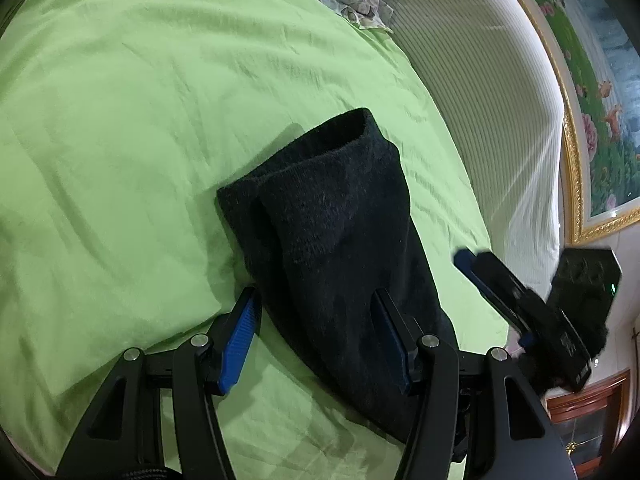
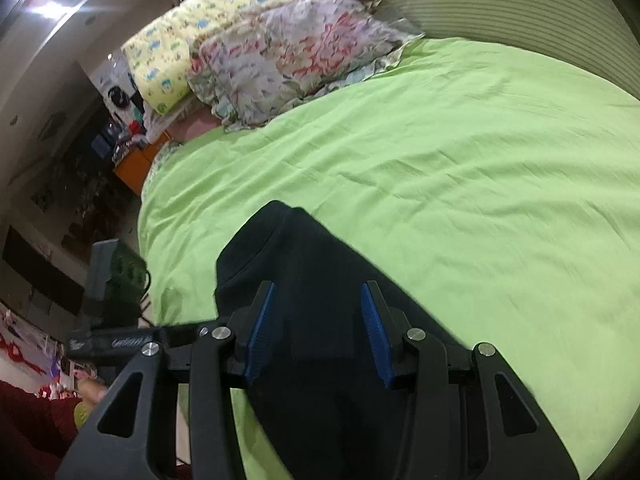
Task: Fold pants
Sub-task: 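Grasp the cuff end of the pants bundle with the left gripper while the right grasps beside it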
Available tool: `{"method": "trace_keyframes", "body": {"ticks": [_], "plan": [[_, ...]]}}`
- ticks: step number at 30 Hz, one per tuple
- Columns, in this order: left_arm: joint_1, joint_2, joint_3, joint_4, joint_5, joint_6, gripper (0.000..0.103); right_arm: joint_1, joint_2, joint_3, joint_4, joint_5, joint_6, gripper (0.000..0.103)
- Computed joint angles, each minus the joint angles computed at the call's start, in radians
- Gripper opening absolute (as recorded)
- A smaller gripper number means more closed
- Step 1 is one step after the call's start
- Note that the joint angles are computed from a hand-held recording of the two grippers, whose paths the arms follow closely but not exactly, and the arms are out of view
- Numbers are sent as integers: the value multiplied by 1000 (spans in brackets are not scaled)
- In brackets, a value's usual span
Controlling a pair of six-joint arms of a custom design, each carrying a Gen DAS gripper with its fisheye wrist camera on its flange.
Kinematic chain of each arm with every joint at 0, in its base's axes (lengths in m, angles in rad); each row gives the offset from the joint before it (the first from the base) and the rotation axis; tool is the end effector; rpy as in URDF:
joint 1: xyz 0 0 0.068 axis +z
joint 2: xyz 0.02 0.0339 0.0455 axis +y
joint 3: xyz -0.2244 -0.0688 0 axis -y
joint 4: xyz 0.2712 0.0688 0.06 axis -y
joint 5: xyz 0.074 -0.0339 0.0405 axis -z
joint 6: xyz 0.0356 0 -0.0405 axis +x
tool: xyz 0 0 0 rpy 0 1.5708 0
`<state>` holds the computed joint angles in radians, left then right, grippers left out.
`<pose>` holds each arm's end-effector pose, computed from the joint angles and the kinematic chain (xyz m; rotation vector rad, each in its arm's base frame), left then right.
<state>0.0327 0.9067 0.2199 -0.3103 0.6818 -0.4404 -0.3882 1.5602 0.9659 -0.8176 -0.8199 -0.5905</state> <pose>0.1852 -0.0164 0.0793 -0.3358 2.5236 -1.0308 0.2796 -0.0862 0.1387 -0.3369 2.4665 0.8612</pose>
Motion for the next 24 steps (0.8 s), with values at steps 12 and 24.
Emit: {"method": "trace_keyframes", "body": {"ticks": [12,24], "plan": [[30,165,38,143,41,-28,56,153,363,346,-130,3,-96,46],[40,188,32,184,23,-22,26,204,436,396,-164,30,-142,28]]}}
